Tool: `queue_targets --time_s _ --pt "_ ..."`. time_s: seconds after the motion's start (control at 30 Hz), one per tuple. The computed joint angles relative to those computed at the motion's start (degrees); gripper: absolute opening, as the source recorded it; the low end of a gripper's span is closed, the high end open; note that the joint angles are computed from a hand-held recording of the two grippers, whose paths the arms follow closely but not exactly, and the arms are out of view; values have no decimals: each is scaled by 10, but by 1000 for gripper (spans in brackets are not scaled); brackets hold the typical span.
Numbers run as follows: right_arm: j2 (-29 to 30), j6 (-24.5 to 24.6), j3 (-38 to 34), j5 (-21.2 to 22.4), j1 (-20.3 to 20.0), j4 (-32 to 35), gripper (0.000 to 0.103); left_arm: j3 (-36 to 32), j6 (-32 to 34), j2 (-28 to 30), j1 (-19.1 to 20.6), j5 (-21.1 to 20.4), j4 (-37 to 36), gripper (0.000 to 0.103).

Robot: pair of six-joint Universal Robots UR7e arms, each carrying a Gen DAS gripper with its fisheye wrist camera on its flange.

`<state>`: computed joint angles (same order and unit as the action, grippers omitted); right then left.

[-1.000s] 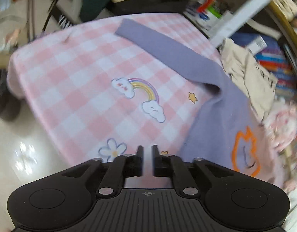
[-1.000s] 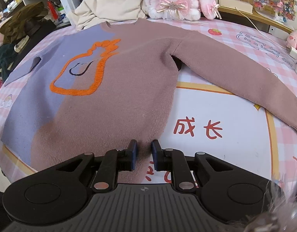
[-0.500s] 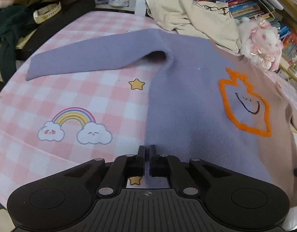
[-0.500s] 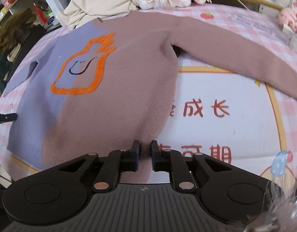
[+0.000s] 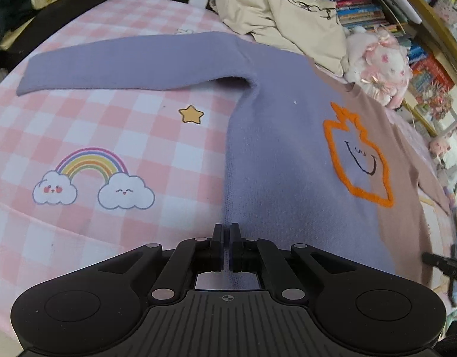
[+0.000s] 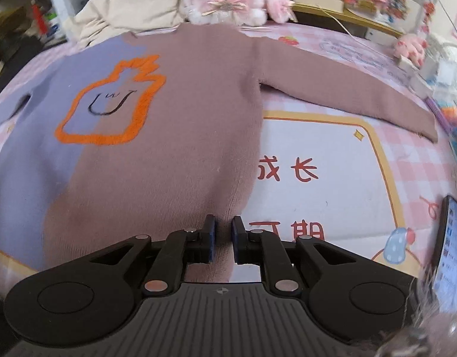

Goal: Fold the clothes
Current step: 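Open both tools and release the sweater on the mat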

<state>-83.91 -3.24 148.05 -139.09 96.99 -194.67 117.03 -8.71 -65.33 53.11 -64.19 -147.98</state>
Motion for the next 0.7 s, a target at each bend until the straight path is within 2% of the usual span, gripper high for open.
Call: queue_targets --time_s 0.13,0.27,0.53,0.6,0.7 --pt "8 1 5 -24 3 -29 12 -3 24 7 -4 -6 0 2" --pt "30 4 -4 -56 20 -30 12 1 30 5 1 -12 -14 2" --pt "42 45 -10 -74 29 -16 12 -4 32 -1 7 -17 -2 2" --pt "52 42 -13 -81 33 -22 12 -4 32 -1 8 -18 -2 2" --pt "75 11 -17 -89 41 -46 12 -7 31 -3 9 -14 5 2"
